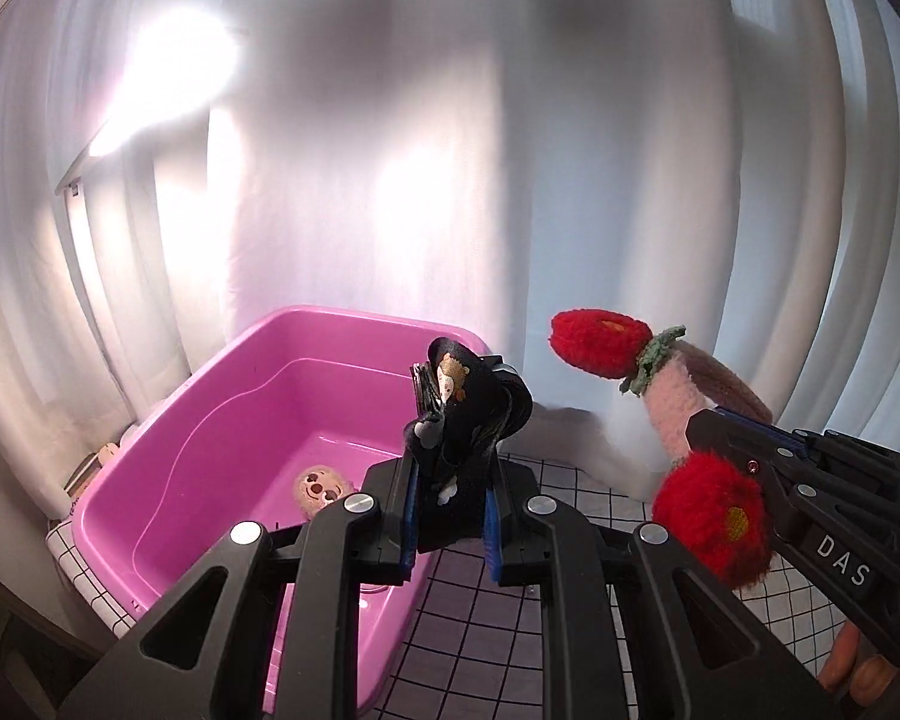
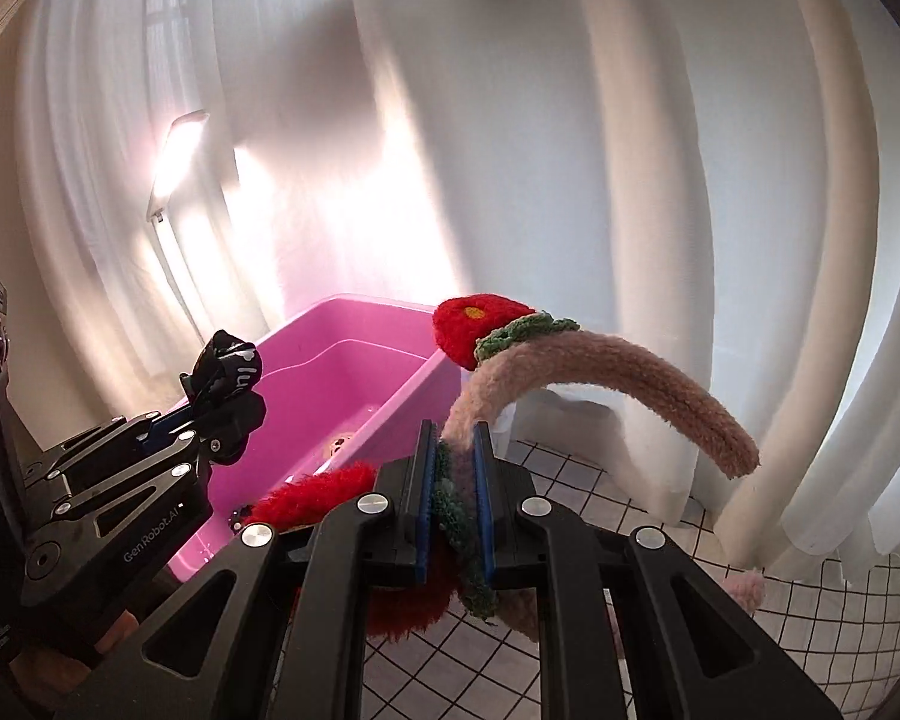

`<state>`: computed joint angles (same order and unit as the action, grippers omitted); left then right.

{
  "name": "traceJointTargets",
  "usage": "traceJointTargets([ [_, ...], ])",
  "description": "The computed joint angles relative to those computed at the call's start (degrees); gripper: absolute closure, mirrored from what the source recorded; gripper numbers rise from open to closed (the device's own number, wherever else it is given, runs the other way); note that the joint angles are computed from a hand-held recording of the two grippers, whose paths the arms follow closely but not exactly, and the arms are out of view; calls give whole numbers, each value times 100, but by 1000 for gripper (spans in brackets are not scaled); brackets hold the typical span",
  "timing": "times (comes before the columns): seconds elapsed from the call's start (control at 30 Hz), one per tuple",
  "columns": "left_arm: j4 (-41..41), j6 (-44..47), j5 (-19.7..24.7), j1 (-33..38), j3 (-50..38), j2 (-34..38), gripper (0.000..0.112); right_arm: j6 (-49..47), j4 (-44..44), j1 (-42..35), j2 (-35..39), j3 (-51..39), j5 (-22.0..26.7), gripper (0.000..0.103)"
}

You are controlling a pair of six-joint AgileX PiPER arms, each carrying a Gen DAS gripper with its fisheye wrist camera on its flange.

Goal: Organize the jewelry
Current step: 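Carry the headband and scrunchie into the pink bin while both tools open to drop them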

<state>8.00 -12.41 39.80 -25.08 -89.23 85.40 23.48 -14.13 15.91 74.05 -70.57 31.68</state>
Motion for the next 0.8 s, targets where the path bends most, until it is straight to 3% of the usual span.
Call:
traceJointTargets([
  [0.17, -338, 445, 50, 742, -379, 192, 96, 114, -253, 557, 778, -983, 88, 91],
  [0.37, -723, 967, 207, 1675, -720, 606, 96, -476, 184, 886, 2121, -2518, 414, 91],
  [0.7, -936, 1239, 822, 2463, -1172, 1595, 95, -1112, 618, 1253, 4271, -5245, 1819, 91],
  [0.77, -908, 1253, 980, 2513, -1309, 1766, 91, -1150, 614, 1285, 4662, -5859, 2167, 91],
  [0.8, -876, 1274, 1045, 2522, -1376, 1840, 82, -1161, 626, 1281, 4811, -6090, 2297, 91],
])
